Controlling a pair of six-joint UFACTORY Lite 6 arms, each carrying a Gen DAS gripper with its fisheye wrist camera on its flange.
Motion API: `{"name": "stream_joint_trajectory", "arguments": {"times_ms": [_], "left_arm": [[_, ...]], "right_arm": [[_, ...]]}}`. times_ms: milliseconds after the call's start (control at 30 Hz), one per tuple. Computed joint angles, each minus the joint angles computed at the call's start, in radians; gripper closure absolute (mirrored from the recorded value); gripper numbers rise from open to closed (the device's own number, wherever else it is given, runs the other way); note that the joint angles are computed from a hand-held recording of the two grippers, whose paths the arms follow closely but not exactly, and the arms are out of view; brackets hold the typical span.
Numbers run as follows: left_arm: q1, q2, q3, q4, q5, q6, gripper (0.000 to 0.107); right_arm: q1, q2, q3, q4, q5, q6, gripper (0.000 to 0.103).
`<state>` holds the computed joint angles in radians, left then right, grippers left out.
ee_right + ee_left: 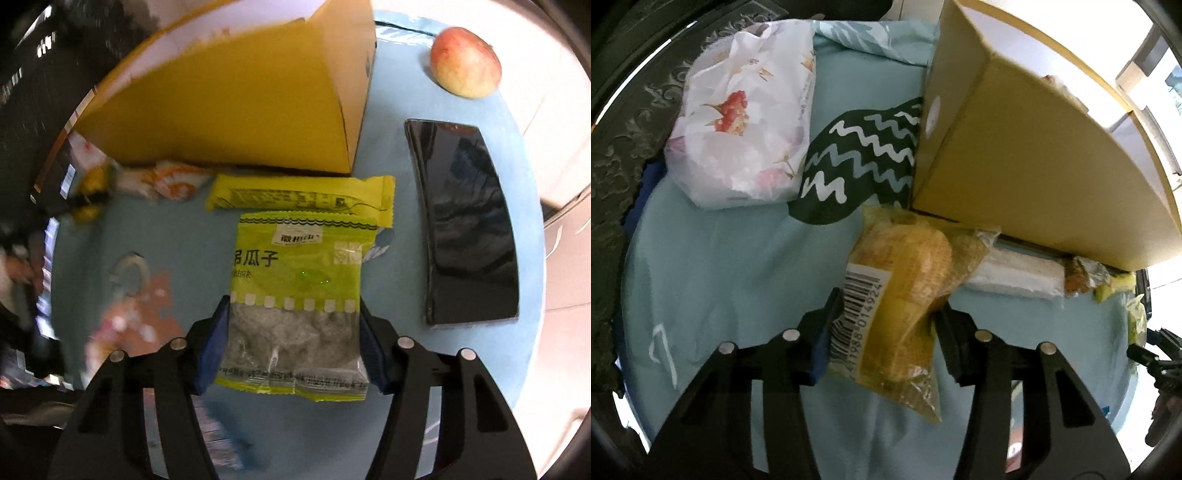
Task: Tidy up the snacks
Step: 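Carry both bags over the yellow box and open both tools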
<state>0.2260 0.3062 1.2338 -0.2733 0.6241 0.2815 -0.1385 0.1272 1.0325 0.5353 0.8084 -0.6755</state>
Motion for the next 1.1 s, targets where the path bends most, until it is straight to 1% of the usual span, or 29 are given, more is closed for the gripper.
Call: {"name": "stream_joint_trajectory", "arguments": {"times_ms": [200, 267, 367, 467, 600, 733, 833, 1100], "left_arm": [[0.035, -0.092, -0.046, -0.066, 0.027, 0.047, 0.059], [0.038, -0.145, -0.070, -0.097, 0.045, 0.062, 0.059], [0.040, -0.218, -0.081, -0.128, 0.081, 0.096, 0.059], [0.036, -0.282, -0.055, -0.156, 0.130, 0.116, 0.059], [-0.004, -0.319, 0.004, -0.154, 0.175, 0.071, 0.059], [-0.059, -0.298, 0.098, -0.145, 0.201, 0.018, 0.059], [-0.087, -0.244, 0.196, -0.150, 0.216, -0.002, 0.059], [-0.186, 0.021, 0.570, -0.124, 0.266, -0.086, 0.059]], "right_arm": [[-0.103, -0.026, 0.062, 0.099, 0.178, -0.057, 0.040], [-0.111, -0.029, 0.075, 0.115, 0.195, -0.067, 0.040], [-0.115, -0.078, 0.088, 0.135, 0.241, -0.060, 0.040], [-0.111, -0.116, 0.117, 0.155, 0.278, -0.059, 0.040], [-0.116, -0.124, 0.193, 0.189, 0.317, -0.065, 0.040], [-0.098, -0.105, 0.278, 0.209, 0.326, -0.052, 0.040], [-0.096, -0.057, 0.361, 0.229, 0.327, -0.043, 0.040], [-0.057, 0.136, 0.632, 0.251, 0.301, 0.036, 0.040]]}}
